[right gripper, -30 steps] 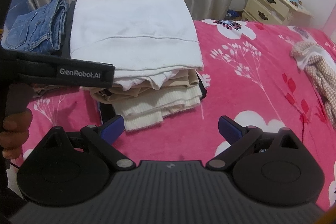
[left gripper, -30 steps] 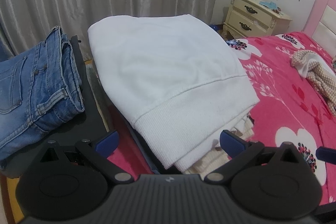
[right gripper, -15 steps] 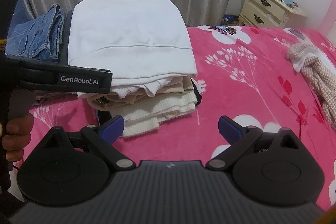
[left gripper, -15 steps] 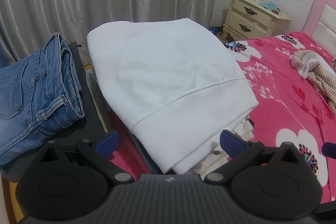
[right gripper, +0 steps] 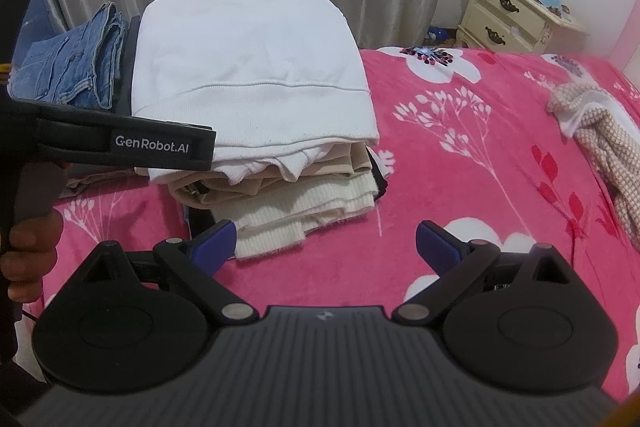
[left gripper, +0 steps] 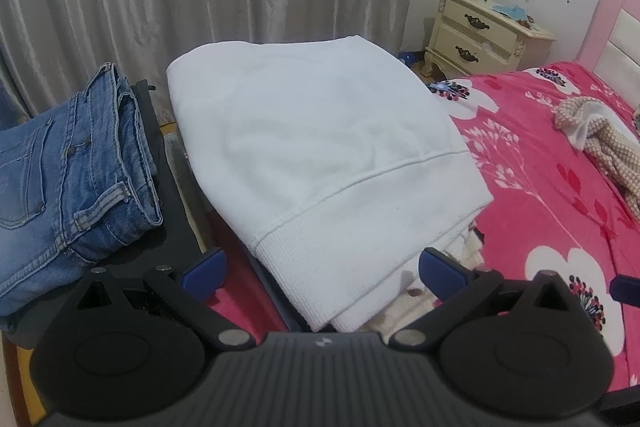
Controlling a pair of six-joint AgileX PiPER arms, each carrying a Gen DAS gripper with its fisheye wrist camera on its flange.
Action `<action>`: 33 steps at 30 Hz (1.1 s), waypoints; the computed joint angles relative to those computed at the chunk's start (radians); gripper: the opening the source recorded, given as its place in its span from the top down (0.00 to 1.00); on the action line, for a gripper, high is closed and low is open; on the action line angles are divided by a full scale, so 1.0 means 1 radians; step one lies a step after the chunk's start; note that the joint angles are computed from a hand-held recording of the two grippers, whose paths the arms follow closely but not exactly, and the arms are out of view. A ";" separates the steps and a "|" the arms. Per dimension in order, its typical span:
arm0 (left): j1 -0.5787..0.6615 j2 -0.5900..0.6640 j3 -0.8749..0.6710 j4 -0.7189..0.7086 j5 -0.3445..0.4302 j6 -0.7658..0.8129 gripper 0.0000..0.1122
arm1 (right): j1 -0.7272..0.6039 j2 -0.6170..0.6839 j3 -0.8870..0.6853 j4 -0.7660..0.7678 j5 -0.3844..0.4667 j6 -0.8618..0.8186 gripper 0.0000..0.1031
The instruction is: Fold clothes
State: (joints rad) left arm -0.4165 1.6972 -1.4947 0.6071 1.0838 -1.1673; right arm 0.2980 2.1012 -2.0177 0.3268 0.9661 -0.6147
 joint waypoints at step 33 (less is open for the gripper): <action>0.008 -0.001 -0.006 -0.007 -0.001 0.015 0.08 | 0.008 0.005 -0.009 -0.013 -0.001 0.009 0.06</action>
State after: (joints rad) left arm -0.4084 1.6965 -1.5007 0.6001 1.0831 -1.1521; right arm 0.3060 2.1066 -2.0266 0.3141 0.9653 -0.6058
